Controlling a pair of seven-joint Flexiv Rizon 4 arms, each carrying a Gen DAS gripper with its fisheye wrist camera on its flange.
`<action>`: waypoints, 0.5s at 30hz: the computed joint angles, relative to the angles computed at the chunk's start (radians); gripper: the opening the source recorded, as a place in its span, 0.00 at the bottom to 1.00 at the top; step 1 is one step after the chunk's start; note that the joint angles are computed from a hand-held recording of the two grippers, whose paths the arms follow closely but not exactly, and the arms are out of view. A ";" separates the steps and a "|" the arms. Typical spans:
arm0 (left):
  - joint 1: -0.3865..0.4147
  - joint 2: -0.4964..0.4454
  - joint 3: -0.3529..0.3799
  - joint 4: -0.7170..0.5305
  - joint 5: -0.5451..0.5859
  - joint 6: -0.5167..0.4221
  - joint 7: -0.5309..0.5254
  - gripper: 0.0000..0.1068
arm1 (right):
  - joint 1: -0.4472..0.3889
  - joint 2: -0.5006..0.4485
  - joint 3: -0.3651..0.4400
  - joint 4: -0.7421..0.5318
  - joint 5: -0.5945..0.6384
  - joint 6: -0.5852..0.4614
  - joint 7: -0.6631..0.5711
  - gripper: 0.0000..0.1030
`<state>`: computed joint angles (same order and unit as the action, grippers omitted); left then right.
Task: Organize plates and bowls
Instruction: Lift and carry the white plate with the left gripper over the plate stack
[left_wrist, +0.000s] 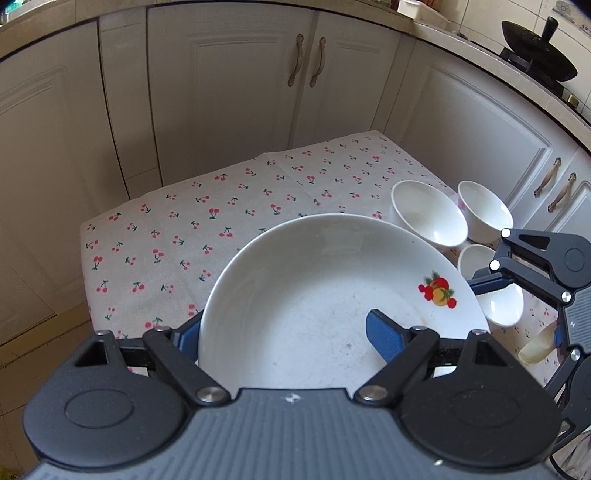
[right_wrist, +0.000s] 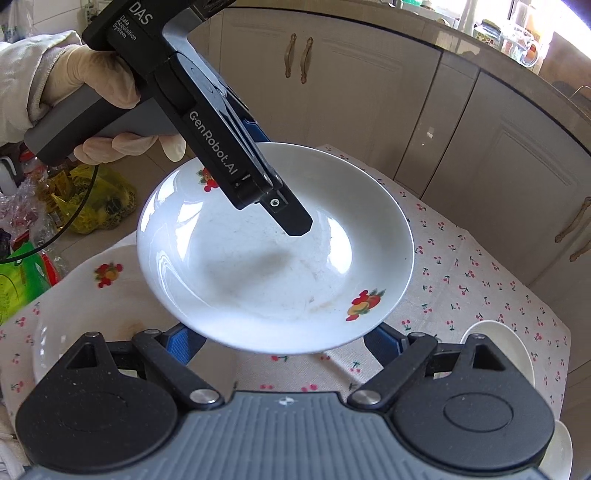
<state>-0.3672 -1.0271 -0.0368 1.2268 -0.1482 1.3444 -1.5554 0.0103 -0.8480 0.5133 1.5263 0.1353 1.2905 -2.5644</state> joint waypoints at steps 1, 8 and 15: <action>-0.006 0.011 0.003 0.020 0.002 0.011 -0.008 0.82 | -0.006 0.009 0.005 0.016 0.005 0.007 -0.005 0.91; -0.042 0.069 0.019 0.132 0.016 0.069 -0.051 0.82 | -0.049 0.062 0.042 0.125 0.032 0.049 -0.024 0.91; -0.074 0.102 0.028 0.219 0.021 0.132 -0.091 0.82 | -0.099 0.093 0.085 0.214 0.047 0.088 -0.042 0.91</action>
<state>-0.4407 -0.9253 -0.0090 1.4462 -0.1276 1.4768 -1.6466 -0.0890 -0.7545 0.5983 1.7401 0.1823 1.3781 -2.6068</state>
